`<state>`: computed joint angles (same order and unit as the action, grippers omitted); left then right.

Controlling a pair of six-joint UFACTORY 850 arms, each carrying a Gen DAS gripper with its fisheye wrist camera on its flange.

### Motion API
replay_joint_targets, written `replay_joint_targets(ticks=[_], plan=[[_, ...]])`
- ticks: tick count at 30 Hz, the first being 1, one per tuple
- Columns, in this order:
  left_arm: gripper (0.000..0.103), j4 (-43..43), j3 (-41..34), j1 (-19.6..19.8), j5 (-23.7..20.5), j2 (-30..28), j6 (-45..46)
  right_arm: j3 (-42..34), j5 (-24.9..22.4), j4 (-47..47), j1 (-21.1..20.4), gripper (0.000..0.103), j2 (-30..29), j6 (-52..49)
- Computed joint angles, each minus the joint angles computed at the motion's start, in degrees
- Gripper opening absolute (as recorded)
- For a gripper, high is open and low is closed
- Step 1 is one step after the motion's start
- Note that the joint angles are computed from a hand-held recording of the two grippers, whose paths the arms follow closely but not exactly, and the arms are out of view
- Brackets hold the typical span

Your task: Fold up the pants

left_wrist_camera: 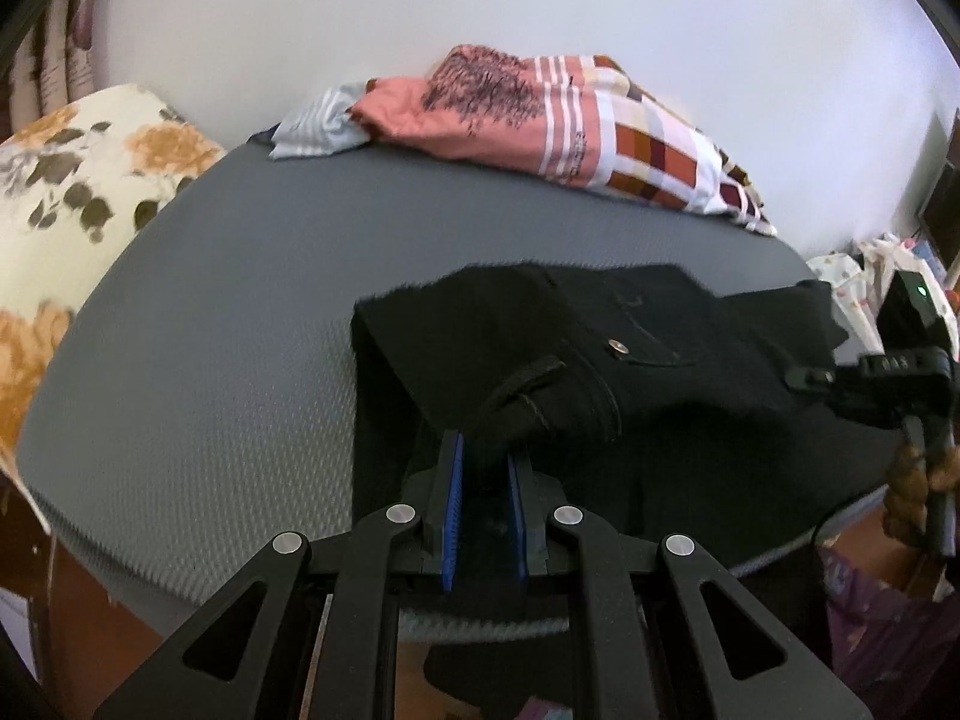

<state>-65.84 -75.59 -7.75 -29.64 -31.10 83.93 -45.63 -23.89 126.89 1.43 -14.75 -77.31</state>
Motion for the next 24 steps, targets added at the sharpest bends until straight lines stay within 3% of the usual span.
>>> replay_joint_targets(ticks=[9,18,23,24], plan=[[0.014,1.59,3.75,0.66,3.12,0.02,1.16,2.1,-0.38,-4.47,3.79,0.007,-2.17,5.79],[0.015,0.29,5.2,1.0,5.25,0.5,4.27,1.98,-1.01,-8.08,4.47,0.007,-2.96,9.42],[0.031,3.82,6.59,0.59,12.01,1.8,0.48,1.61,-1.79,-10.12,4.35,0.007,-3.39,11.52],[0.041,4.15,6.86,0.72,13.29,2.16,-0.15,1.35,-1.96,-10.33,4.36,0.007,-3.61,11.8]])
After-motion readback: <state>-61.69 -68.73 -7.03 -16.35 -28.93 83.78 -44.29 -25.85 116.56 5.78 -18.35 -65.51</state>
